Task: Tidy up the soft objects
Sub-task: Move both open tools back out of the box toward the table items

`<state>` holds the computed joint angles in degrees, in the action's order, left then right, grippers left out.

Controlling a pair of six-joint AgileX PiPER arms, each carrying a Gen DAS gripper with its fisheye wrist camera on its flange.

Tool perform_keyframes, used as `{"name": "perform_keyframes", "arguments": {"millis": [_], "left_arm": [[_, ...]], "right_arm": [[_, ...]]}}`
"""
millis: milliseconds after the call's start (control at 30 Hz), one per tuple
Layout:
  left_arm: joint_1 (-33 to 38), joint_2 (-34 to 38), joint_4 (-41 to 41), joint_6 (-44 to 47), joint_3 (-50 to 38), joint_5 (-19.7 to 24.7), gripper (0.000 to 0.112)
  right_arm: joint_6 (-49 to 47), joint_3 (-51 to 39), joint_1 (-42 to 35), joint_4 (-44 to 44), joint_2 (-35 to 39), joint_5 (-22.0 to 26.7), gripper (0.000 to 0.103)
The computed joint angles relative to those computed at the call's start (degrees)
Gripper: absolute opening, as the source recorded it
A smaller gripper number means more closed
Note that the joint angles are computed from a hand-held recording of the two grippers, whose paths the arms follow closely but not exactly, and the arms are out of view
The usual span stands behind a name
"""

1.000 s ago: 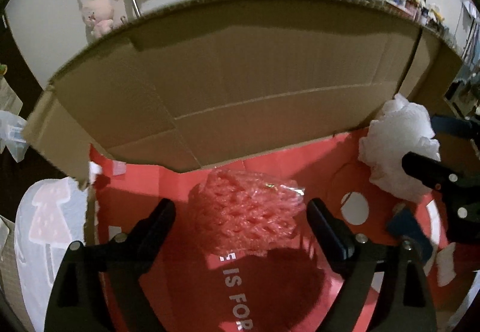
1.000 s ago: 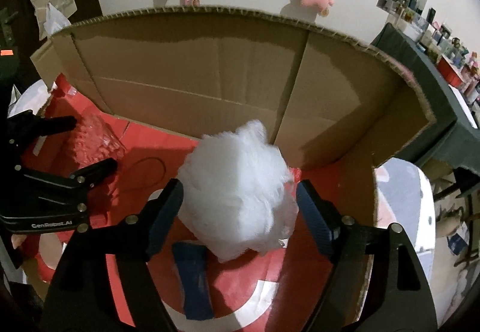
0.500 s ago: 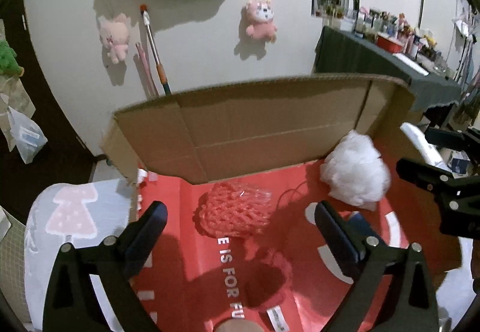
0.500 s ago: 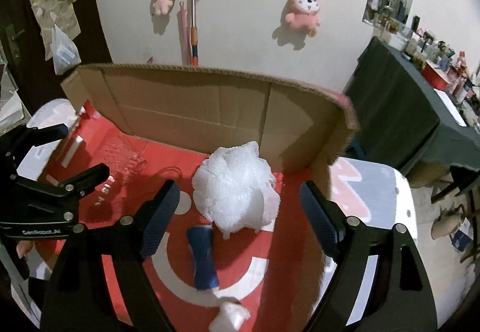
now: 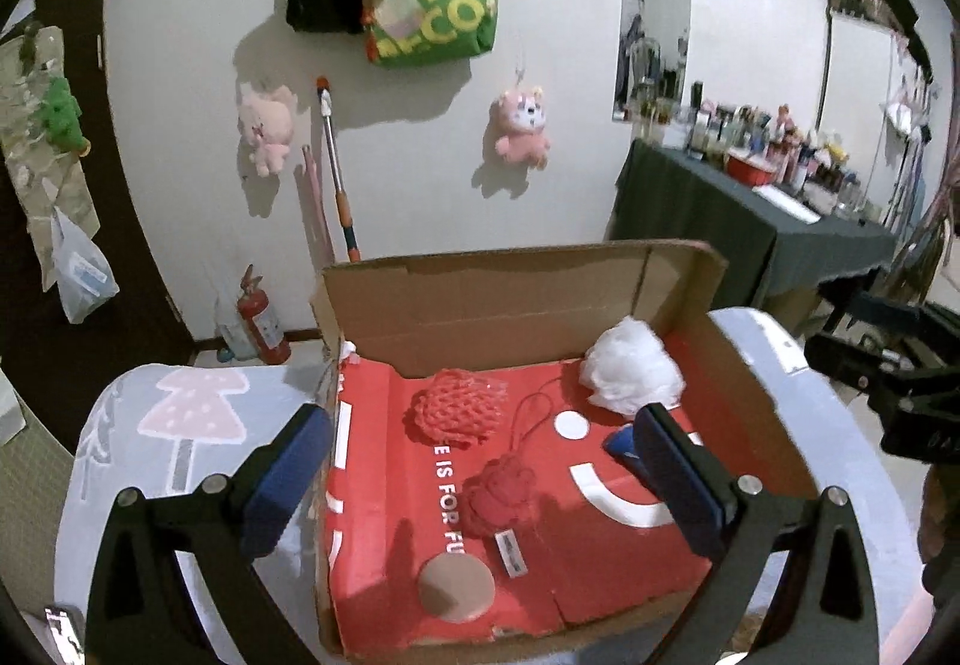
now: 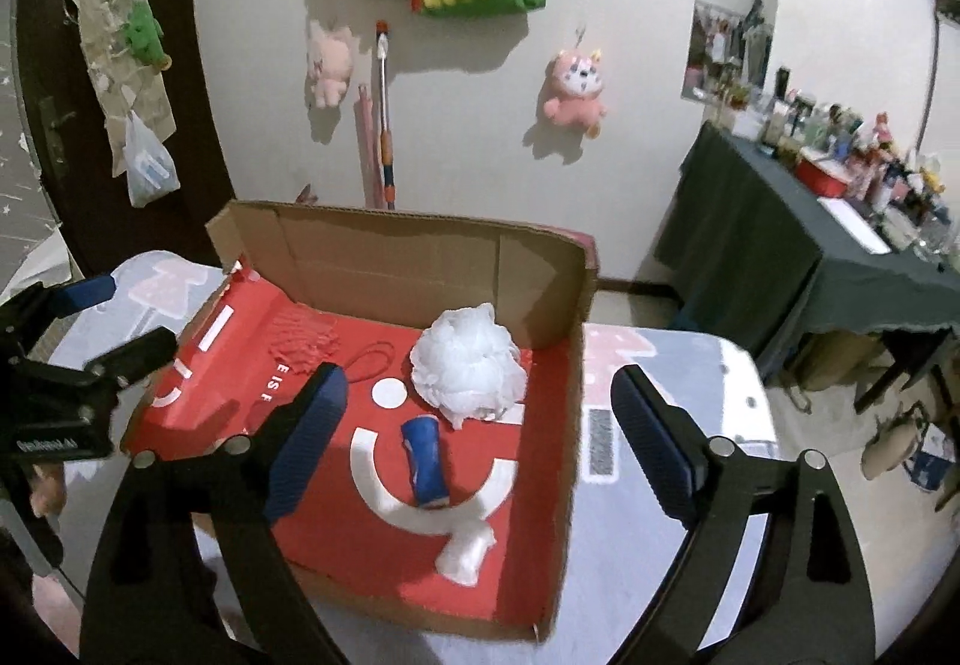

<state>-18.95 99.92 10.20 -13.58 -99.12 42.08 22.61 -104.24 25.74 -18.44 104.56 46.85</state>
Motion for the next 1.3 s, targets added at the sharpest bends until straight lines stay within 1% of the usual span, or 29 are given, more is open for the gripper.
{"name": "perform_keyframes", "arguments": {"millis": [167,233,367,467,567,600,667,733,800,900,967,1067,1100,1133,1167,1200,1233,1267,1300], "left_arm": [[-2.44,-8.37,5.98,-6.14,10.38,-5.51,0.103],[-3.18,-11.17,6.54,-7.42,13.69,-7.25,0.103],[-5.63,-15.91,10.42,-12.22,19.24,-9.47,0.103],[-9.07,-19.37,19.15,-19.57,23.54,-10.32,0.103],[-14.56,-23.17,34.18,-32.55,29.04,-9.67,0.103],[-15.82,-24.38,37.47,-35.22,30.91,-9.96,0.103],[-17.25,-26.49,39.74,-37.81,33.8,-10.59,0.103],[-19.32,-29.13,45.08,-44.53,37.62,-10.28,0.103],[-22.13,-32.04,52.95,-53.19,41.97,-9.02,0.103],[-25.99,-35.69,60.92,-62.56,47.22,-6.64,0.103],[-28.84,-38.09,64.94,-67.48,50.72,-4.96,0.103],[-32.28,-40.61,68.43,-72.52,54.6,-2.69,0.103],[-33.18,-41.47,69.21,-74.0,55.84,-2.3,0.103],[-33.94,-42.57,69.64,-75.35,57.22,-2.45,0.103],[-34.12,-43.02,69.88,-76.13,57.9,-2.74,0.103],[-34.88,-43.64,70.57,-77.71,58.96,-2.29,0.103],[-35.87,-44.16,71.44,-79.32,60.07,-1.54,0.103],[-36.75,-44.62,72.48,-80.95,61.16,-0.8,0.103],[-38.02,-44.99,73.98,-83.32,62.49,0.62,0.103]], "right_arm": [[6.38,11.54,2.28,-5.56,-8.4,-4.43,0.09],[8.72,15.48,2.88,-7.0,-11.42,-6.02,0.09],[14.62,22.18,4.78,-11.9,-16.75,-8.11,0.09],[19.68,26.9,7.17,-16.9,-20.99,-8.65,0.09],[25.33,31.22,10.03,-22.47,-24.71,-8.73,0.09],[26.2,32.24,10.43,-23.35,-25.65,-8.97,0.09],[29.63,34.86,12.3,-26.66,-27.69,-8.76,0.09],[34.94,38.07,14.78,-31.49,-30.0,-7.97,0.09],[39.07,41.29,16.76,-34.74,-32.49,-7.48,0.09],[46.61,46.57,20.39,-40.08,-36.71,-6.84,0.09],[52.38,49.9,23.65,-44.4,-39.12,-5.24,0.09],[60.9,54.51,29.47,-51.08,-41.86,-0.99,0.091],[64.41,56.34,31.95,-53.4,-42.66,0.86,0.091],[66.45,57.43,33.77,-54.63,-43.0,2.44,0.094],[69.39,58.87,36.62,-56.58,-43.17,5.21,0.095],[70.85,59.53,38.15,-57.73,-43.06,6.78,0.095],[73.32,60.73,41.34,-59.54,-42.58,10.12,0.095],[74.82,61.52,43.53,-60.46,-42.19,12.35,0.095],[77.39,62.82,46.73,-61.67,-41.58,15.51,0.095]]}}
